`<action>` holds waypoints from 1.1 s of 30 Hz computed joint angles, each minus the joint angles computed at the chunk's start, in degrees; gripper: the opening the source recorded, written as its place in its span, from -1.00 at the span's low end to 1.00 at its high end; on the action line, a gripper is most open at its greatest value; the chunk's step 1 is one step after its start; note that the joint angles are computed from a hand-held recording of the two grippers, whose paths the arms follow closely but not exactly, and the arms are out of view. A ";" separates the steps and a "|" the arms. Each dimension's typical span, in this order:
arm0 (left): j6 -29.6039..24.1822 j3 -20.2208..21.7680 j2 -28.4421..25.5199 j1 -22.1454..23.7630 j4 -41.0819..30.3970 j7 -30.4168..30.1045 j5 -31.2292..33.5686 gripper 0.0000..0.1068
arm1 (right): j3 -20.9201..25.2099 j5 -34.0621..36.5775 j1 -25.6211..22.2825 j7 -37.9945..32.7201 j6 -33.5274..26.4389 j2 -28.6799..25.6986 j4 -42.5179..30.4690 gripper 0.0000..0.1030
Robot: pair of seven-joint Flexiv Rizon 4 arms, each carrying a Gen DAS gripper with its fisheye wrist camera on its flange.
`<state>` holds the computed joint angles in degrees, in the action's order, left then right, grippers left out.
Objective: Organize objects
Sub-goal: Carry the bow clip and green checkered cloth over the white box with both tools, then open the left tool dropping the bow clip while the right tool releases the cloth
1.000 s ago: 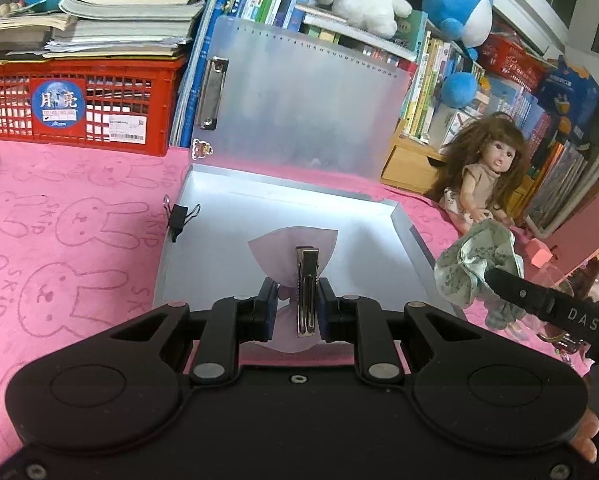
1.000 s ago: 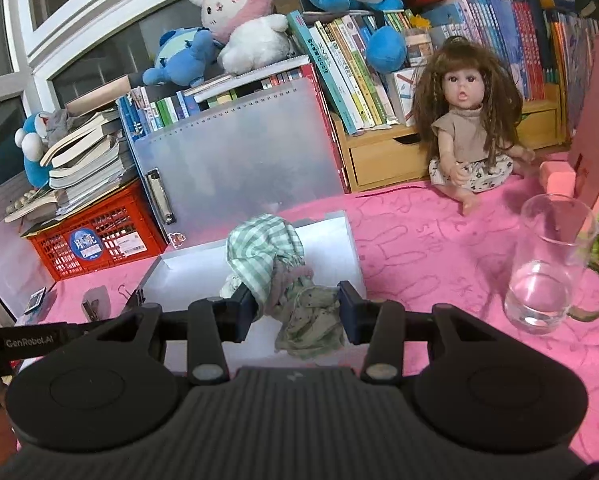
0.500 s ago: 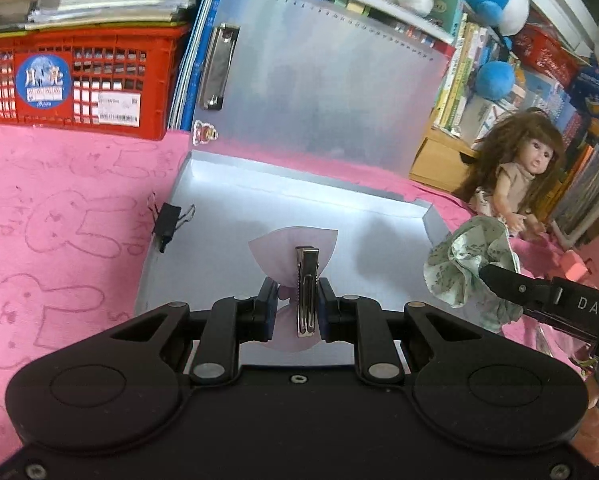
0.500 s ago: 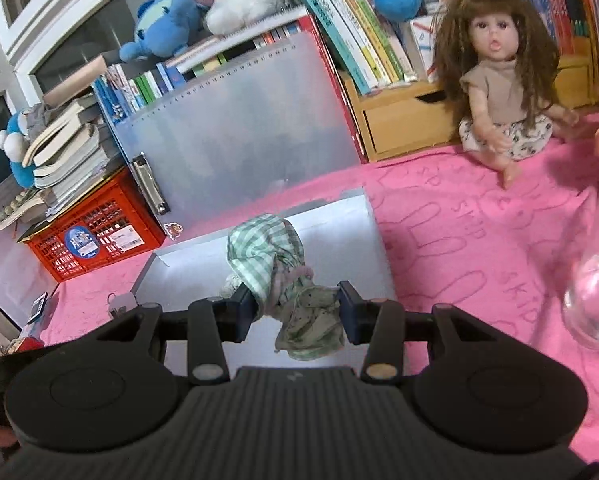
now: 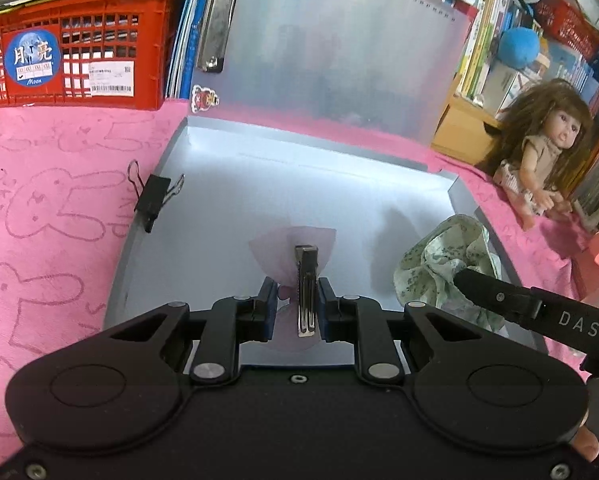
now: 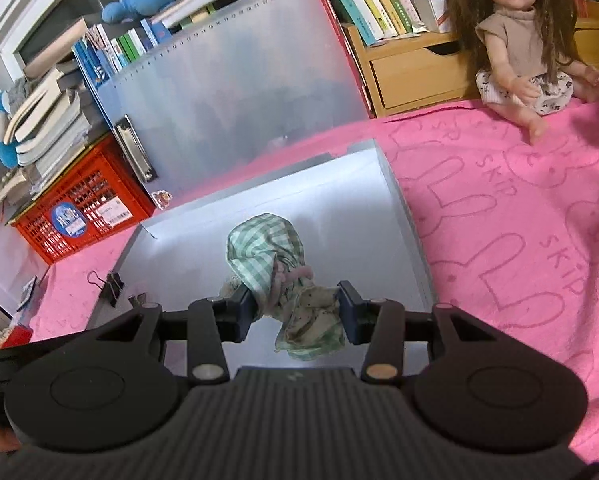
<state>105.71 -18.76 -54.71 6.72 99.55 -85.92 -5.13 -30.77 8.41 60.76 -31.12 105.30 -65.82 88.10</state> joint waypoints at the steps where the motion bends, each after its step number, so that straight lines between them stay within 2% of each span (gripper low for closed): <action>1: -0.22 0.06 -0.10 -0.06 -0.13 0.03 -0.03 -0.64 | 0.12 -0.11 -0.10 -0.04 -0.18 -0.02 -0.08 -0.07; 14: -0.60 -0.17 -0.72 0.29 -0.72 0.42 -0.13 -0.63 | 2.33 -1.20 -1.88 0.18 -0.04 -0.04 -0.67 -0.07; 25: -0.71 -0.13 -0.80 0.22 -0.92 0.77 -0.16 -0.63 | 2.49 -1.03 -1.93 -0.34 -0.06 -0.09 -0.80 -0.06; 30: -0.72 -0.12 -0.79 0.13 -0.95 0.93 -0.19 -0.62 | 2.14 -0.93 -1.59 -0.59 0.01 -0.22 -0.80 0.05; 33: -0.50 0.63 -0.50 -0.56 -0.84 0.95 -0.36 -0.60 | 2.36 -0.74 -1.68 -0.88 0.58 -0.12 -0.70 0.20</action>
